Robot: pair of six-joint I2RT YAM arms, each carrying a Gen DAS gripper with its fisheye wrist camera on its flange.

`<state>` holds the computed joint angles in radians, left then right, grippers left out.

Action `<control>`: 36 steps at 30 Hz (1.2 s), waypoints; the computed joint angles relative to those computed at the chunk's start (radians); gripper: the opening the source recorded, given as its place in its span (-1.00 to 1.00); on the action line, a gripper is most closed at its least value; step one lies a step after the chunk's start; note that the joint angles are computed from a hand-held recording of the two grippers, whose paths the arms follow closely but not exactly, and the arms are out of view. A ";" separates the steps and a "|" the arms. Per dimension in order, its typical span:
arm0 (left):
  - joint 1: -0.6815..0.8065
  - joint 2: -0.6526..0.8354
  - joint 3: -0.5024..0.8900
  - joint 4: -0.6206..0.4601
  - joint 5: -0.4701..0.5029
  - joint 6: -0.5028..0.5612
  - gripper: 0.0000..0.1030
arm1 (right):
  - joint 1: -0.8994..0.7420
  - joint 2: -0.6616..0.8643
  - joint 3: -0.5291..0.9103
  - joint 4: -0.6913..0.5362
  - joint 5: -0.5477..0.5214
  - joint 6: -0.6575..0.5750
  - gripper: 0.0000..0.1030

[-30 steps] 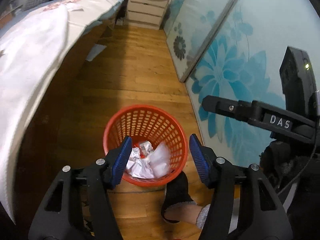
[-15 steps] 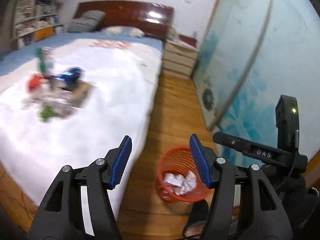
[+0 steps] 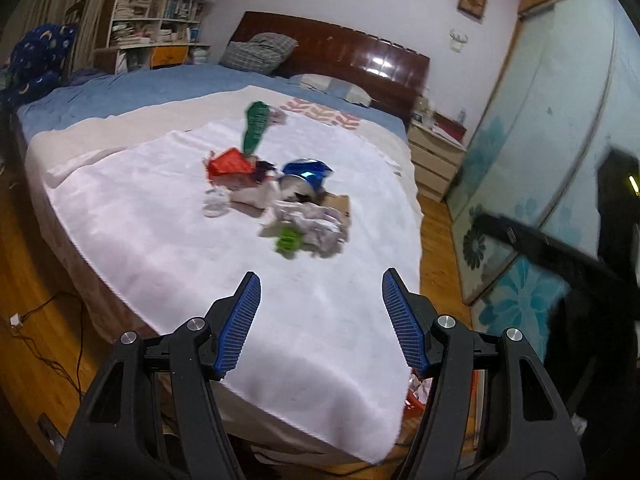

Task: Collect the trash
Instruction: 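Move both tools back over the trash on the bed, then grasp the blue crushed can with the right tool while the left tool grasps the green cap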

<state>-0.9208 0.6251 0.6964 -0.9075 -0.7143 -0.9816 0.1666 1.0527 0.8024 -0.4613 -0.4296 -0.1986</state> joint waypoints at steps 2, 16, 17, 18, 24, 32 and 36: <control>0.032 -0.051 -0.008 -0.015 0.013 0.022 0.24 | 0.100 0.133 0.105 0.033 0.058 0.076 0.30; 0.749 -0.276 -0.078 0.052 0.533 0.408 0.24 | 0.364 1.076 0.889 -0.125 0.311 0.475 -0.01; 0.820 -0.278 -0.084 0.060 0.590 0.442 0.24 | 0.364 1.084 0.892 -0.113 0.284 0.482 -0.25; 0.873 -0.274 -0.088 0.067 0.632 0.466 0.24 | 0.372 1.088 0.900 -0.111 0.294 0.466 -0.33; 1.020 -0.219 -0.116 0.132 0.755 0.553 0.24 | 0.394 0.964 0.761 0.005 0.293 0.377 -0.84; 1.168 -0.075 -0.146 0.319 0.885 0.629 0.29 | 0.269 0.575 0.435 0.093 0.108 0.319 -0.84; 1.249 0.031 -0.173 0.448 1.006 0.598 0.45 | 0.143 0.282 0.239 0.052 -0.042 0.243 -0.84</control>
